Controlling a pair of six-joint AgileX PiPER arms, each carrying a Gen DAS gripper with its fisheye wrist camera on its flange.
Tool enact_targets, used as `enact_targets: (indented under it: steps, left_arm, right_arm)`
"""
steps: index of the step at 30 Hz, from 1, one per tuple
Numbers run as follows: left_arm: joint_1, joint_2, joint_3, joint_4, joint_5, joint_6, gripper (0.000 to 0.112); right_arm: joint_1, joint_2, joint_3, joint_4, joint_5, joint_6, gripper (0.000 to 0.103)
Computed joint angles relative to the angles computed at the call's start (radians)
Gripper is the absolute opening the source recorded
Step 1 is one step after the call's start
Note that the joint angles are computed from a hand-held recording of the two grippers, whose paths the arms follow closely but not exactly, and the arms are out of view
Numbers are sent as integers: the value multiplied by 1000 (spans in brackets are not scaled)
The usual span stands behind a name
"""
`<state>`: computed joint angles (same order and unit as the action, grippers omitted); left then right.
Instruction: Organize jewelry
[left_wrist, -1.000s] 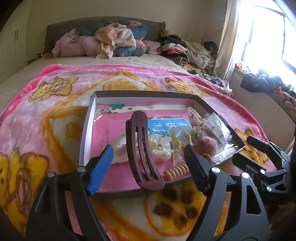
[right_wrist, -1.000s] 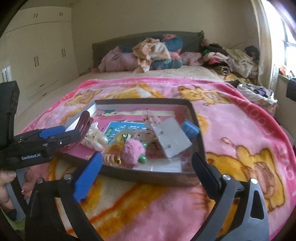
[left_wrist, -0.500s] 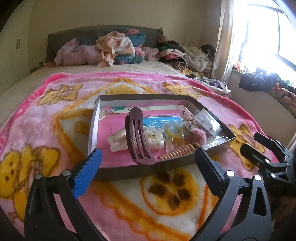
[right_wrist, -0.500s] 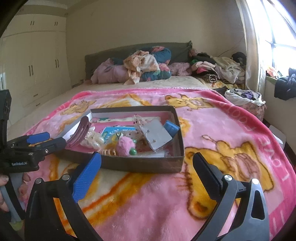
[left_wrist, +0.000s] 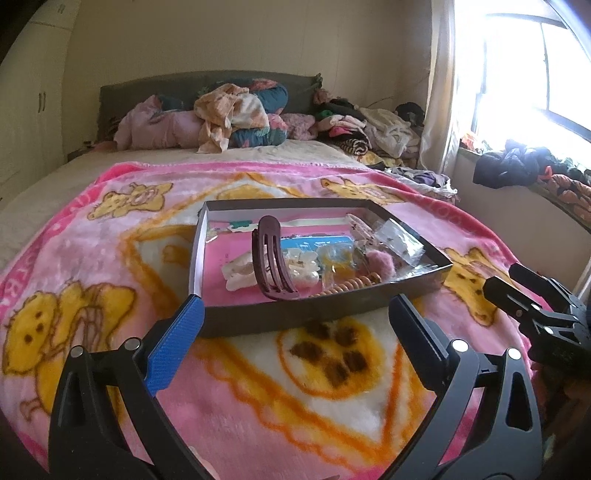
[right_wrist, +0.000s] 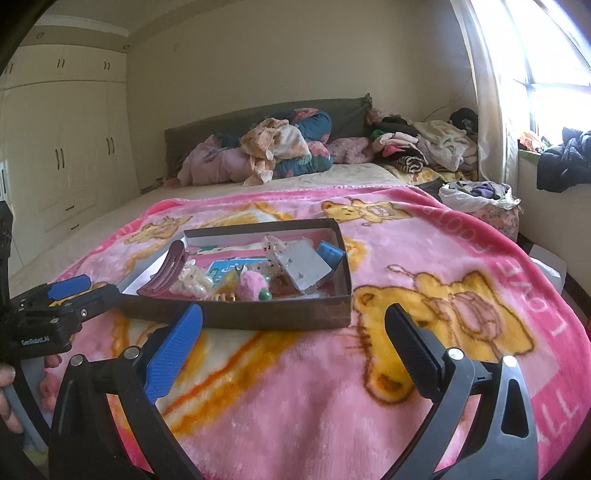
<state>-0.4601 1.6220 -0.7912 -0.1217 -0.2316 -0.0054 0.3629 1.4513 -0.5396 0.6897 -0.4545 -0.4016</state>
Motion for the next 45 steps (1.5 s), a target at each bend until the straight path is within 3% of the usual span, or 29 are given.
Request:
enact_targets:
  steps: [10, 14, 24, 28, 33, 45]
  left_arm:
    - [-52, -44, 78, -205, -58, 176, 91]
    - [-92, -39, 102, -388, -98, 336, 91]
    - [-112, -41, 162, -315, -219, 242, 91]
    - [-143, -35, 171, -381, -279, 288, 91]
    - [-149, -18, 180, -341, -320, 254, 91]
    - [-154, -4, 201, -323, -365, 224, 92]
  right_arm:
    - [78, -23, 86, 72, -132, -19, 96]
    - [99, -23, 117, 84, -182, -13, 96]
    - [189, -7, 220, 81, -408, 107, 96]
    - [245, 11, 231, 127, -503, 85, 96]
    - [317, 53, 254, 155, -636, 77, 96]
    - [345, 124, 306, 149, -763, 193, 97]
